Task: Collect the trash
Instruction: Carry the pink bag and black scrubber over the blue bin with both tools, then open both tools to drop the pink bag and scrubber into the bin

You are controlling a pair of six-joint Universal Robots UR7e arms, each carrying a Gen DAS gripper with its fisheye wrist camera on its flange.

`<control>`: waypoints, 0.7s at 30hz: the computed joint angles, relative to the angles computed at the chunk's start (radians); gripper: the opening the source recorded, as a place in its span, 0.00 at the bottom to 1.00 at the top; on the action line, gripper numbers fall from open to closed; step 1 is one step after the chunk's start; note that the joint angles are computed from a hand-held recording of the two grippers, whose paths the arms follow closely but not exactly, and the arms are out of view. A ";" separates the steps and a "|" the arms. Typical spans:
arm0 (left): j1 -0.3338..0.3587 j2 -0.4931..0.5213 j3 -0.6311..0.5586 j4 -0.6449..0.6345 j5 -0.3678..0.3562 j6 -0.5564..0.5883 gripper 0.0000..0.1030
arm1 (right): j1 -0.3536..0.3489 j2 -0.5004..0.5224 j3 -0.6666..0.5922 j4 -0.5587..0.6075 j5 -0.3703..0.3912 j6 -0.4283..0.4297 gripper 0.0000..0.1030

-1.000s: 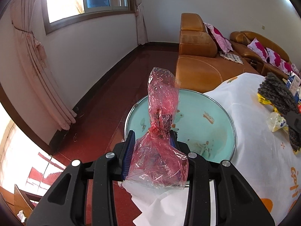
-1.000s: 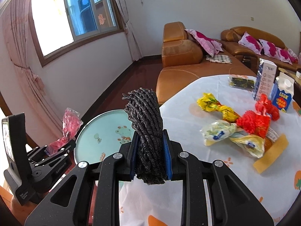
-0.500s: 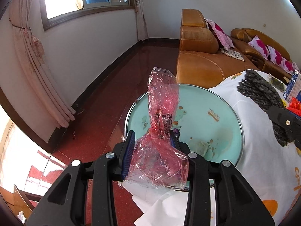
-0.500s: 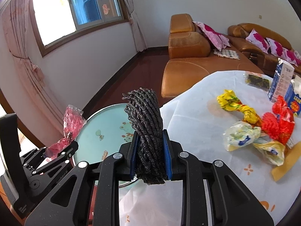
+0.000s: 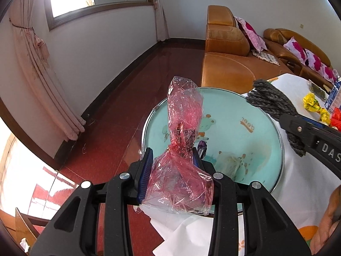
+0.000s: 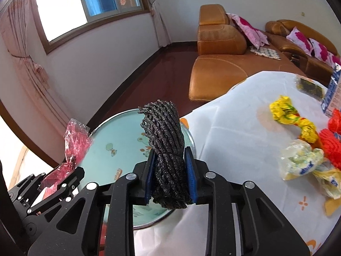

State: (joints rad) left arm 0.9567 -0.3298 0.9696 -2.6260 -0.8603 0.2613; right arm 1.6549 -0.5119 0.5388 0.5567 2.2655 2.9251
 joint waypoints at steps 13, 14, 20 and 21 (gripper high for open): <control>-0.004 0.013 -0.014 0.007 0.002 0.011 0.35 | 0.002 -0.029 0.042 -0.038 -0.006 -0.005 0.41; -0.004 0.014 -0.014 0.005 0.002 0.014 0.35 | 0.003 -0.037 0.055 -0.049 -0.003 -0.008 0.41; -0.011 0.040 -0.048 0.002 0.019 0.056 0.40 | 0.007 -0.074 0.118 -0.082 0.015 0.014 0.43; -0.012 0.044 -0.054 0.008 0.022 0.057 0.46 | 0.006 -0.079 0.124 -0.085 0.014 0.017 0.43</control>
State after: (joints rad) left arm 0.9450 -0.2856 0.9158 -2.6178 -0.8381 0.3186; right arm 1.6608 -0.5910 0.6633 0.4721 2.2799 2.9416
